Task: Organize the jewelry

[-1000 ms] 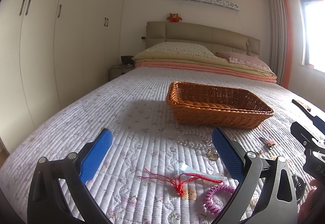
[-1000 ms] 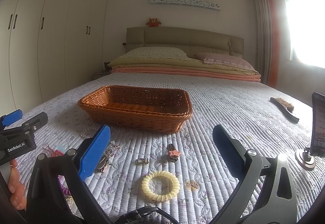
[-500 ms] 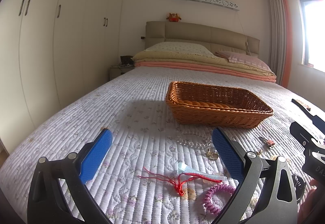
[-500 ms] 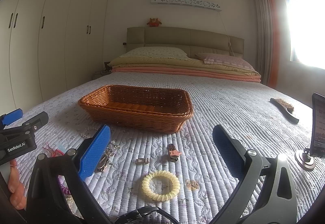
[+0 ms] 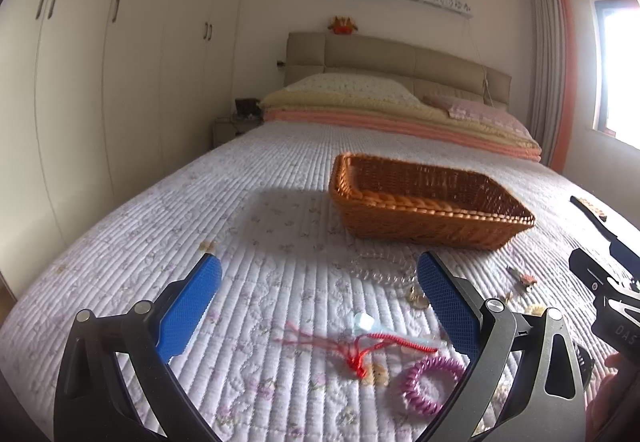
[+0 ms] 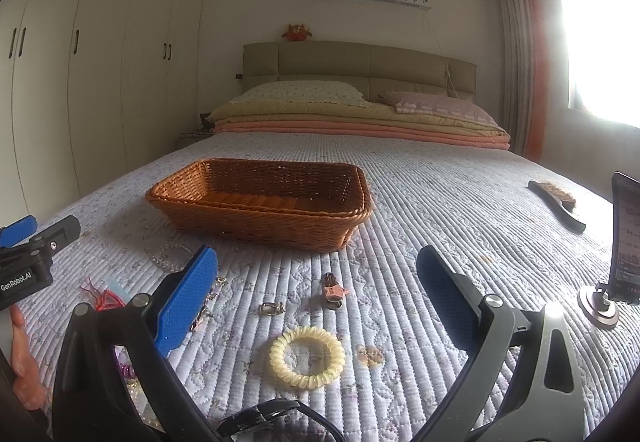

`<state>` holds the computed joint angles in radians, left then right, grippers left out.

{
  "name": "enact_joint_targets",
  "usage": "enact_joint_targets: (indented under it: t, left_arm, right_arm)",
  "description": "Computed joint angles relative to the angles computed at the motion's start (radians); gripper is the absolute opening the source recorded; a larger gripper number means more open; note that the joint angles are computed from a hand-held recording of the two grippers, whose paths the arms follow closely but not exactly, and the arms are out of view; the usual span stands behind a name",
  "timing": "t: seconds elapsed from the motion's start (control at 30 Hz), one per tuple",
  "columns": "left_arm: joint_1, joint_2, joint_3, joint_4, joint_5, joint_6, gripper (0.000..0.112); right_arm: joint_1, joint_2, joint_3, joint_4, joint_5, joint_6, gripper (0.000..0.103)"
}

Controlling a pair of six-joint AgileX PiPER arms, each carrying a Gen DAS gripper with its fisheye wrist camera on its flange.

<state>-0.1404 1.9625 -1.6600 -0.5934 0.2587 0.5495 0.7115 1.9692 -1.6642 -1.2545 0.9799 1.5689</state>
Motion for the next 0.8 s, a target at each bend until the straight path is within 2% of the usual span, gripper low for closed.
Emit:
enact_joint_targets:
  t: [0.03,0.17,0.27,0.3,0.37,0.5,0.57,0.63,0.73,0.77,0.8]
  left_arm:
    - [0.01,0.006,-0.021,0.043,0.049,-0.036,0.091]
    - [0.063,0.036,-0.101,0.095,0.285,-0.061,0.075]
    - [0.088,0.036,-0.108,0.054,0.397,-0.012,0.063]
    - [0.092,0.034,-0.106,0.04,0.42,0.0,0.057]
    - [0.091,0.034,-0.11,0.038,0.461,-0.004,0.054]
    - [0.074,0.028,-0.107,0.024,0.51,0.011,0.041]
    - [0.06,0.047,-0.145,0.044,0.554,-0.014,0.037]
    - [0.054,0.077,-0.2,0.05,0.613,-0.036,0.033]
    - [0.049,0.113,-0.262,0.063,0.685,-0.056,0.03]
    - [0.046,0.125,-0.284,0.072,0.705,-0.066,0.029]
    - [0.043,0.133,-0.295,0.08,0.714,-0.073,0.026]
  right_arm:
    - [-0.005,-0.005,0.002,0.03,-0.004,-0.025,0.09]
    - [-0.018,-0.054,0.063,0.151,-0.024,-0.087,0.064]
    - [-0.016,-0.137,0.18,0.193,-0.087,-0.063,0.057]
    - [-0.013,-0.158,0.21,0.205,-0.104,-0.06,0.053]
    - [0.001,-0.196,0.263,0.24,-0.121,-0.069,0.048]
    - [0.011,-0.236,0.306,0.32,-0.121,-0.123,0.038]
    - [-0.013,-0.226,0.266,0.372,-0.11,-0.186,0.038]
    - [-0.063,-0.214,0.214,0.448,-0.134,-0.278,0.036]
    - [-0.157,-0.147,0.091,0.618,-0.154,-0.486,0.028]
    - [-0.18,-0.115,0.045,0.664,-0.145,-0.541,0.021]
    - [-0.203,-0.087,0.011,0.718,-0.146,-0.597,0.021]
